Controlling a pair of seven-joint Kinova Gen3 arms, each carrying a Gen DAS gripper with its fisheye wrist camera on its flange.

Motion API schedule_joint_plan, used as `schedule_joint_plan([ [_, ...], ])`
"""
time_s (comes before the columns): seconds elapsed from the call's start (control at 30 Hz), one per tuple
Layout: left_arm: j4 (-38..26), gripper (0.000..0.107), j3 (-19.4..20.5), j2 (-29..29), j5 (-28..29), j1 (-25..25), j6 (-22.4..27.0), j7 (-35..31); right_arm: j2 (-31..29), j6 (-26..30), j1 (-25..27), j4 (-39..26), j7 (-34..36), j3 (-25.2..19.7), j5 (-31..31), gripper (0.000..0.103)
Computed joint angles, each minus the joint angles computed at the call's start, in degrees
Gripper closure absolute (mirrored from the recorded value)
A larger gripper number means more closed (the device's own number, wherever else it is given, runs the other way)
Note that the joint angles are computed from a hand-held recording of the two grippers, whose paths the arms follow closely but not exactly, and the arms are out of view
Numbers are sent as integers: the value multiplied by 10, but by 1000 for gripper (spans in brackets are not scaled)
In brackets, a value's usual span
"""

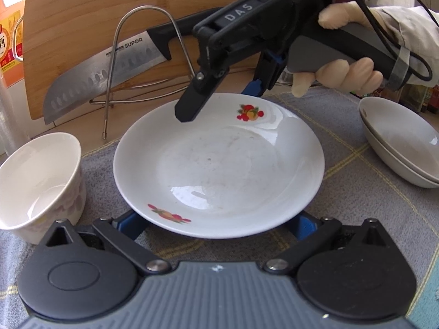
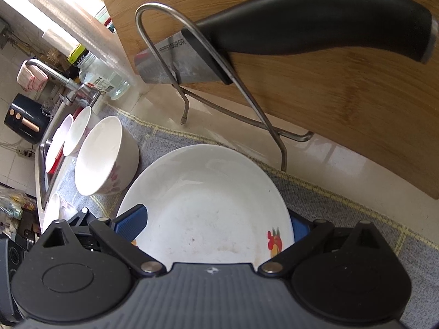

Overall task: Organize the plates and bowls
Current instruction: 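Close the right gripper on the plate rim and lift the plate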

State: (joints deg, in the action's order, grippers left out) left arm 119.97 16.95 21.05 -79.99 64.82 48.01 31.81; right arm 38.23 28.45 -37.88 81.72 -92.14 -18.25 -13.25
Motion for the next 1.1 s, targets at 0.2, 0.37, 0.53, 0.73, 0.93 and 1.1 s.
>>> schedule_joint_plan([
  [0.2, 2, 5, -1, 0, -5, 1, -1, 3, -1, 11, -15, -6, -4, 12, 16, 0],
  [0.37, 11, 5, 3, 0, -20, -1, -2, 21, 4, -8, 10, 2, 15, -11, -3, 0],
  [0.53, 10, 5, 7, -1, -14, -1, 1, 18, 2, -7, -3, 0, 10, 1, 4, 0],
  [0.73, 3, 5, 5, -3, 4, -3, -2, -3, -4, -2, 2, 4, 16, -6, 0, 0],
  [0.93, 0, 5, 6, -6, 17, 3, 1, -28, -9, 1, -4, 11, 16, -3, 1, 0],
  [1.1, -7, 5, 6, -8, 33, 12, 11, -49, -15, -3, -9, 21, 14, -3, 1, 0],
])
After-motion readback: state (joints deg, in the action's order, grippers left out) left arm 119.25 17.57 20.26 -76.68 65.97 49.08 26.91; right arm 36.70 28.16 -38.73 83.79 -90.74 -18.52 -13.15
